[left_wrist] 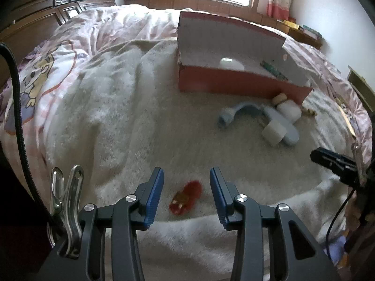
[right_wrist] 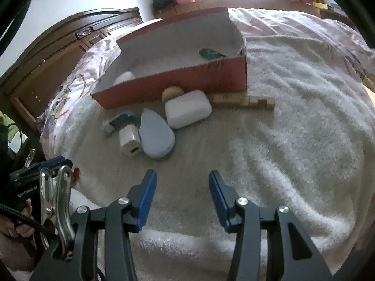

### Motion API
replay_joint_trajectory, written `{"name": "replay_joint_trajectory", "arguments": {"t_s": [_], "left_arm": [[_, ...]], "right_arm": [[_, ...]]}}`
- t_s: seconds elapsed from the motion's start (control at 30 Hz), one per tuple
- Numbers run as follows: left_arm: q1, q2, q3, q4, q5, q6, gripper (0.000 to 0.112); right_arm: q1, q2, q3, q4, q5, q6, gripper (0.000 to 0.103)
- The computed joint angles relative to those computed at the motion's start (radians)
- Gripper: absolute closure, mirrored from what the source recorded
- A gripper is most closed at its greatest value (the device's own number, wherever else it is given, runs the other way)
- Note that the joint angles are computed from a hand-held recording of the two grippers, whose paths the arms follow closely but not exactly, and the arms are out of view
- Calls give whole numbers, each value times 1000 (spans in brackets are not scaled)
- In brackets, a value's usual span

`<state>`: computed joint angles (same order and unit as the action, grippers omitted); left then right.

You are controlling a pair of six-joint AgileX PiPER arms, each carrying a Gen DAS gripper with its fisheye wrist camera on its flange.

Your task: Organize rigid objects

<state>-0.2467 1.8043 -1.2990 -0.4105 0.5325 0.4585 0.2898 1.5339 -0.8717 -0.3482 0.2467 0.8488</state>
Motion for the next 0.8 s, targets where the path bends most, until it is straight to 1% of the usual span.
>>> {"name": "replay_joint_trajectory", "arguments": {"t_s": [0.2, 0.3, 0.47, 0.57, 0.67, 0.7, 0.73, 0.8], "left_arm": [[-4, -9, 52, 33, -26, 8, 70], [-14, -8, 69, 70, -42, -11, 70], [-9, 3, 87, 32, -60, 8, 70], [-3, 4, 97, -7, -75, 42, 70], [0, 1, 111, -38, -93, 78, 71], [-1, -1, 116, -44, -101, 88, 76], [-2, -3, 121, -46, -107, 95, 78], [-3, -6, 129, -59, -114, 118, 82]], "right_arm": [[20, 18, 3, -26, -2, 44, 54], [33, 23, 4, -82, -2, 104, 51], [51, 27, 10, -192, -1, 219, 48], [64, 34, 13, -275, -6, 306, 44], [59, 40, 19, -288, -37, 320, 34], [56, 42, 19, -269, -50, 300, 31], [52, 41, 22, -251, -57, 281, 28], [51, 42, 24, -244, -69, 275, 26]]}}
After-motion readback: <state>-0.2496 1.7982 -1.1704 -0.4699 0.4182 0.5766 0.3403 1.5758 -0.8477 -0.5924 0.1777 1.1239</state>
